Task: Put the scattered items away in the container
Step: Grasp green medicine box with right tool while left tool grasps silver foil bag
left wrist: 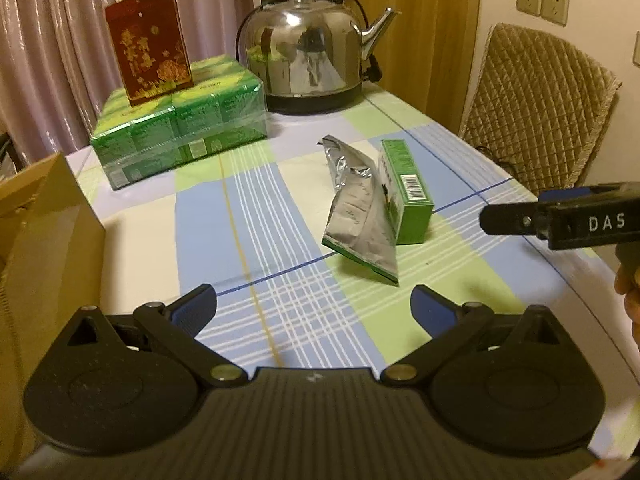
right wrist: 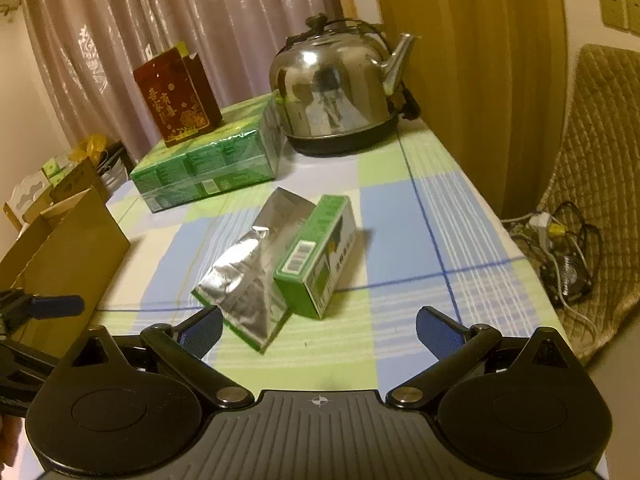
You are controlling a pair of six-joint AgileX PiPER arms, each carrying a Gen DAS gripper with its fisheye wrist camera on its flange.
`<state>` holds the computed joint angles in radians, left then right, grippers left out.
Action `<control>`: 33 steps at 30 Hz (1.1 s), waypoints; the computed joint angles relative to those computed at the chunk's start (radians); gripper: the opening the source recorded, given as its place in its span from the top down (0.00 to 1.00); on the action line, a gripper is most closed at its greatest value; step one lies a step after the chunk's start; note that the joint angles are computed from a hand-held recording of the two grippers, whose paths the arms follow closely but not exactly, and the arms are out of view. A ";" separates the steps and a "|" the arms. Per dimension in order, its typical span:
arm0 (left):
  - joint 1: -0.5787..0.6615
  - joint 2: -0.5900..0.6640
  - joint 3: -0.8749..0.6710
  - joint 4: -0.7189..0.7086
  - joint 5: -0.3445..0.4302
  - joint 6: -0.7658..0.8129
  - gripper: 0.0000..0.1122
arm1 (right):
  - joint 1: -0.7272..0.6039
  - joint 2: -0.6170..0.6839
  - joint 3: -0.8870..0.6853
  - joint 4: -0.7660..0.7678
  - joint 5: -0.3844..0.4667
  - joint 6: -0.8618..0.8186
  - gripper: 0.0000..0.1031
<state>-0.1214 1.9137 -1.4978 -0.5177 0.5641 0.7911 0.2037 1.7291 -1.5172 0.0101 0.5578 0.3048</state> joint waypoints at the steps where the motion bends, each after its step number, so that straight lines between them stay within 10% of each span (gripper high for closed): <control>1: -0.001 0.021 -0.025 0.011 0.008 -0.015 0.12 | 0.000 0.023 -0.025 0.010 0.003 -0.016 0.03; 17: 0.006 0.191 -0.188 -0.034 0.018 -0.007 0.12 | 0.026 0.377 -0.442 -0.054 0.149 -0.036 0.51; 33: -0.045 0.381 -0.484 -0.037 0.184 -0.120 0.30 | -0.020 0.216 -0.182 -0.118 0.050 -0.079 0.74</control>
